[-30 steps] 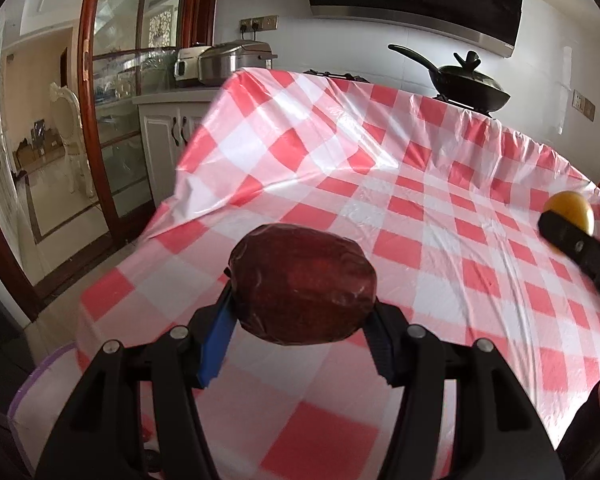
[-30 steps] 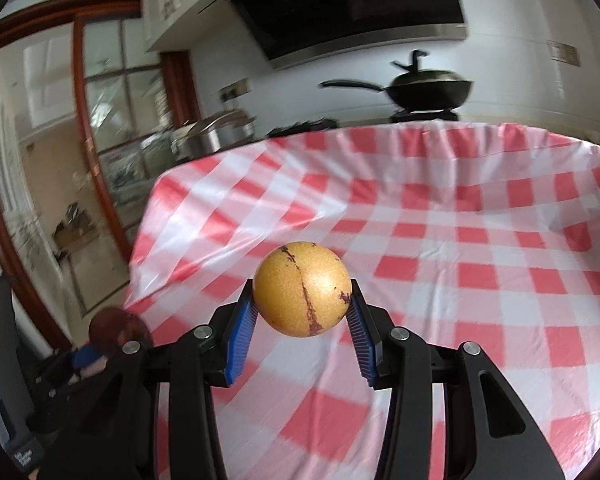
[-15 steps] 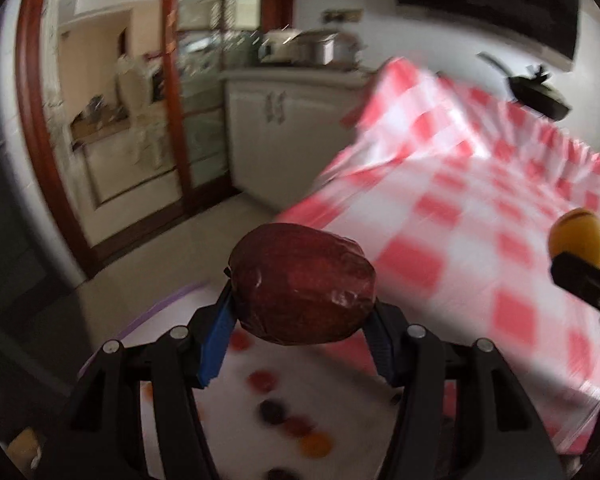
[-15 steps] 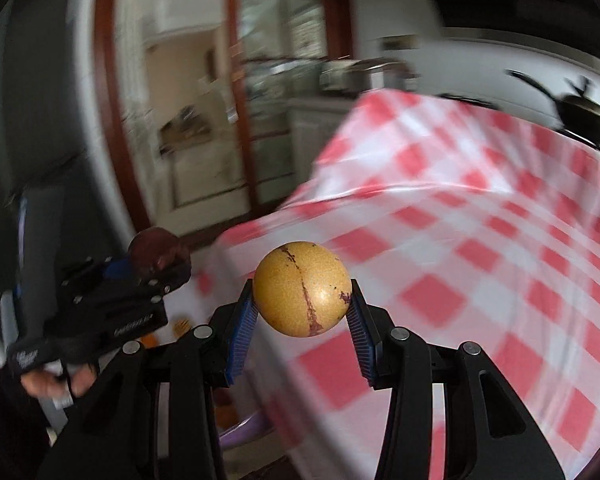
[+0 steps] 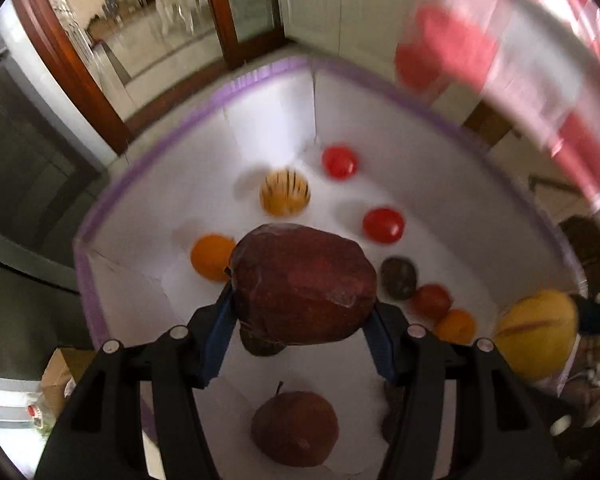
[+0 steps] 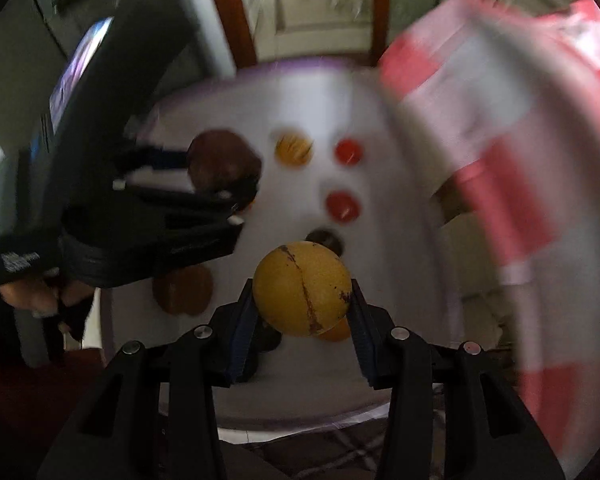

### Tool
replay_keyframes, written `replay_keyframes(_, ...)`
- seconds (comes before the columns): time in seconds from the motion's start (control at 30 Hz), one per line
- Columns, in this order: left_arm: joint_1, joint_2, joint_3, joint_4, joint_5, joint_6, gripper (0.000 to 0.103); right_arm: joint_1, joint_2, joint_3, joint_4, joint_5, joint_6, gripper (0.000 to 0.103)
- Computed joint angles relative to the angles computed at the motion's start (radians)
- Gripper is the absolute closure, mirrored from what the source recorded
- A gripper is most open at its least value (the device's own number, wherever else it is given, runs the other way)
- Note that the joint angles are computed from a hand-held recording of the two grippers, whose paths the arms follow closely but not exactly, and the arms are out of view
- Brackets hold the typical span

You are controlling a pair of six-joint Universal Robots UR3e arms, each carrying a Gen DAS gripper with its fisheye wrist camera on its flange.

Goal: Organize fruits

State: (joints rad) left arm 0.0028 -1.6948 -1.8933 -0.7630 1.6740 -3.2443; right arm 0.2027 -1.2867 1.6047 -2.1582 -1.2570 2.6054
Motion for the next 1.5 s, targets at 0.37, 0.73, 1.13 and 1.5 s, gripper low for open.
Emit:
replay_keyframes(0.37,0.042,-0.087,0.033,-0.036,-0.068,0.007,0.044,0.076,0.190,-0.120,0.041,-0.100,0.068,0.057)
replay_keyframes(0.73,0.058,0.268,-0.124,0.158,-0.032,0.095,0.011,-0.033,-0.063,-0.037,0.101,-0.011,-0.066,0.022)
replay_keyframes(1.13,-0.057,0.333,0.077,-0.144,0.048,-0.031,0.002,-0.222,-0.256,-0.121,0.395,0.140,-0.024,0.016)
replay_keyframes(1.5,-0.131,0.232,0.047,-0.194,0.046,-0.074,0.002,-0.121,-0.140,-0.052,0.268,-0.048,0.115,0.016)
